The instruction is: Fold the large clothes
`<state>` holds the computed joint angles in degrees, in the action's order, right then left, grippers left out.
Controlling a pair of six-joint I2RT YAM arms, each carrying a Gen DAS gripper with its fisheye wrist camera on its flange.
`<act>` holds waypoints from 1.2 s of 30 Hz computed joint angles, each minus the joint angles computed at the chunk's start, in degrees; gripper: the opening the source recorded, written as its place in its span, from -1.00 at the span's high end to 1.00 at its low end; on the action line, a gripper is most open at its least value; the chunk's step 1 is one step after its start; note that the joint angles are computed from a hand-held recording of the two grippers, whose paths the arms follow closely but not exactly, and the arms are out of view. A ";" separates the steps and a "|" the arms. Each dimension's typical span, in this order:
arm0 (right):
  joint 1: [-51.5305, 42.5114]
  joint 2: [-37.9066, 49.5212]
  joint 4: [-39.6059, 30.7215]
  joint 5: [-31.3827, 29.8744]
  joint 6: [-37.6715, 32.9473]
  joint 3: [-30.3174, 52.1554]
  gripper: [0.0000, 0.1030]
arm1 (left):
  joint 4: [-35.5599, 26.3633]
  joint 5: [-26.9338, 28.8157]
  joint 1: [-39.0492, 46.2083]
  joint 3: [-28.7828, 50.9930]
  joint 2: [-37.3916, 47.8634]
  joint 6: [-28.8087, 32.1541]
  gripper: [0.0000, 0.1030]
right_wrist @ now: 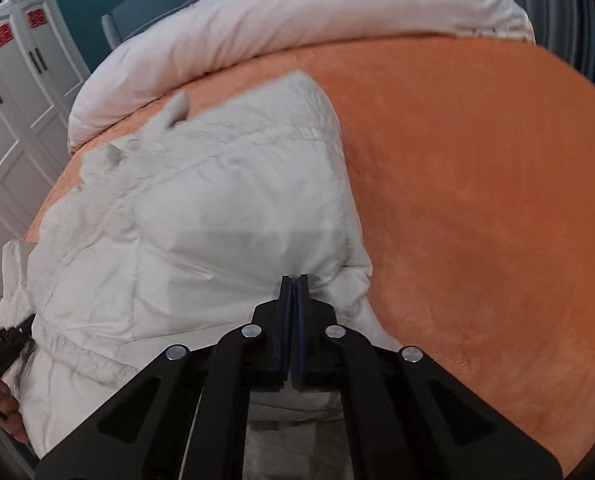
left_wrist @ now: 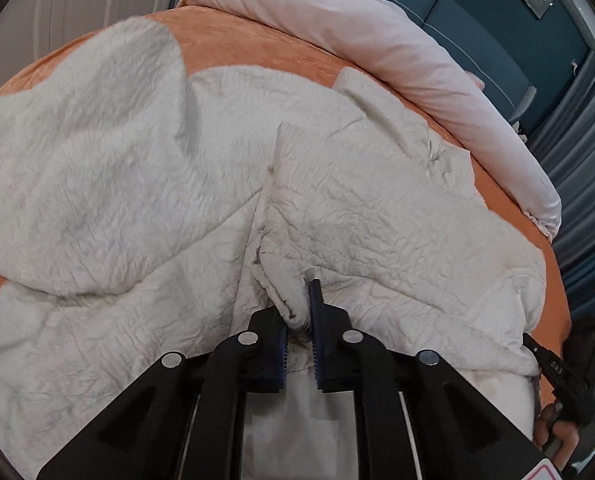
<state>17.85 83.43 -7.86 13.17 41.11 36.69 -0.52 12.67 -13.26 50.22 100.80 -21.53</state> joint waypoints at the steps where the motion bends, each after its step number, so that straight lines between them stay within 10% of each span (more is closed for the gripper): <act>1: 0.20 0.38 0.04 0.42 0.01 0.12 1.00 | 1.62 0.27 0.16 -0.63 0.58 -0.19 0.73; 10: 5.19 3.61 0.24 9.25 -0.17 1.13 1.00 | 12.86 2.80 1.58 -5.71 2.03 -2.37 0.65; 15: 5.69 -0.90 -8.23 10.67 1.80 3.52 0.94 | 5.18 10.06 8.21 -8.57 -7.15 -6.04 0.46; 19: 18.48 -5.94 -22.95 17.88 7.83 9.89 0.87 | -2.76 15.84 21.36 -12.23 -21.29 -0.75 -0.47; 25: 39.52 -2.69 -25.46 17.83 22.18 14.18 0.68 | -12.92 11.35 44.29 0.54 -12.40 13.62 -0.50; 34: 49.38 16.34 -25.77 24.67 24.97 23.54 0.13 | -15.05 14.25 57.87 21.63 11.99 5.87 -0.44; 36: 49.04 15.98 -24.69 24.19 24.73 22.67 0.12 | -14.46 14.57 57.80 22.97 13.06 7.00 -0.05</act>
<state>66.89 99.41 -32.55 37.36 65.84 59.36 -14.98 27.23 44.54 73.19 113.86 -14.53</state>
